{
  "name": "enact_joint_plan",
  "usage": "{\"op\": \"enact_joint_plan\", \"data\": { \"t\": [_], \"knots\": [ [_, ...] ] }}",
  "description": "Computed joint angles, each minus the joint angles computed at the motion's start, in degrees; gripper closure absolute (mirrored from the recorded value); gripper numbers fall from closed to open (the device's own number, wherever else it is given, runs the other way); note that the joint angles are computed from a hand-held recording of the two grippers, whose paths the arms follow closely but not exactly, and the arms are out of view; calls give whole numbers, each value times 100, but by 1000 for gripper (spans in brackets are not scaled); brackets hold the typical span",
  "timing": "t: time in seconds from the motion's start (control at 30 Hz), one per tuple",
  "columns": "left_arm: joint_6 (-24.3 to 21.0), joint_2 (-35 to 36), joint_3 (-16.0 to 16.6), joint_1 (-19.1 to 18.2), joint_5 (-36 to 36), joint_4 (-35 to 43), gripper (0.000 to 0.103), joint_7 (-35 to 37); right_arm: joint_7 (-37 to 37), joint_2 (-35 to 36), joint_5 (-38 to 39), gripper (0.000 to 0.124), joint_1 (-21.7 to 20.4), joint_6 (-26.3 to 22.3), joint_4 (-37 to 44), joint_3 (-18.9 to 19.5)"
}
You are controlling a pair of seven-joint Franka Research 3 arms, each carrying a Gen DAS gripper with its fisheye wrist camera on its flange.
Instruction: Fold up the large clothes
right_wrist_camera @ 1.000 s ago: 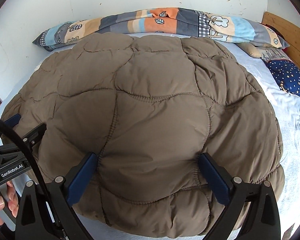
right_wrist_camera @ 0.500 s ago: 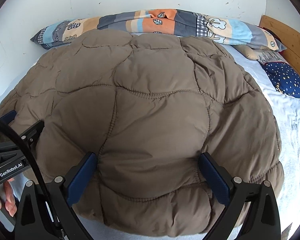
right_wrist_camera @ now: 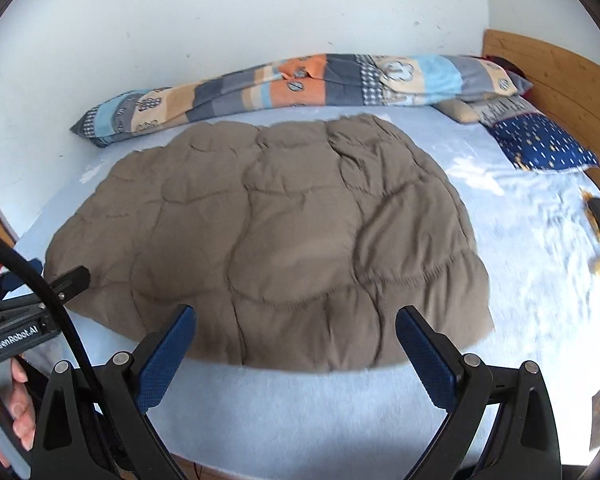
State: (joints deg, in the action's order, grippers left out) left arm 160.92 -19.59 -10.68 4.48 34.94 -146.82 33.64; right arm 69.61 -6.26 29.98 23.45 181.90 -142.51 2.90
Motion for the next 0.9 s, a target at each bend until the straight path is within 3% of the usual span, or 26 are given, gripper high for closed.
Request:
{"op": "enact_joint_plan", "data": {
  "t": [0.13,0.27,0.37,0.43,0.53,0.6,0.73,0.9],
  "knots": [
    [128,221,115,245,149,26,5,-149,909,-61,-847,22,-656,-412,36,352],
    [380,626,361,294,-58,489,6,172,767,275,-418,22,-531,-505,715,19],
    [96,1407,505,69,-571,1349,6,999,728,865,-424,22,-663,-779,1542,15],
    [-267,1969,539,-45,-1015,1965,5,1542,1212,1306,-941,22,-675,-975,2063,-85],
    [-401,2457,583,-90,-1334,2401,5,1682,1411,1916,-1082,22,-801,-1444,2793,-59],
    [-431,2600,653,-163,-1085,2530,2,1473,1783,2268,-1560,22,-667,-1806,3162,-279],
    [-570,2787,686,-224,-957,2717,0,1440,1813,2581,-1613,21,-747,-1906,3355,-206],
    [-965,3041,511,-28,-1989,3070,0,2407,1815,2792,-1761,21,-805,-2309,3653,-159]
  ]
}}
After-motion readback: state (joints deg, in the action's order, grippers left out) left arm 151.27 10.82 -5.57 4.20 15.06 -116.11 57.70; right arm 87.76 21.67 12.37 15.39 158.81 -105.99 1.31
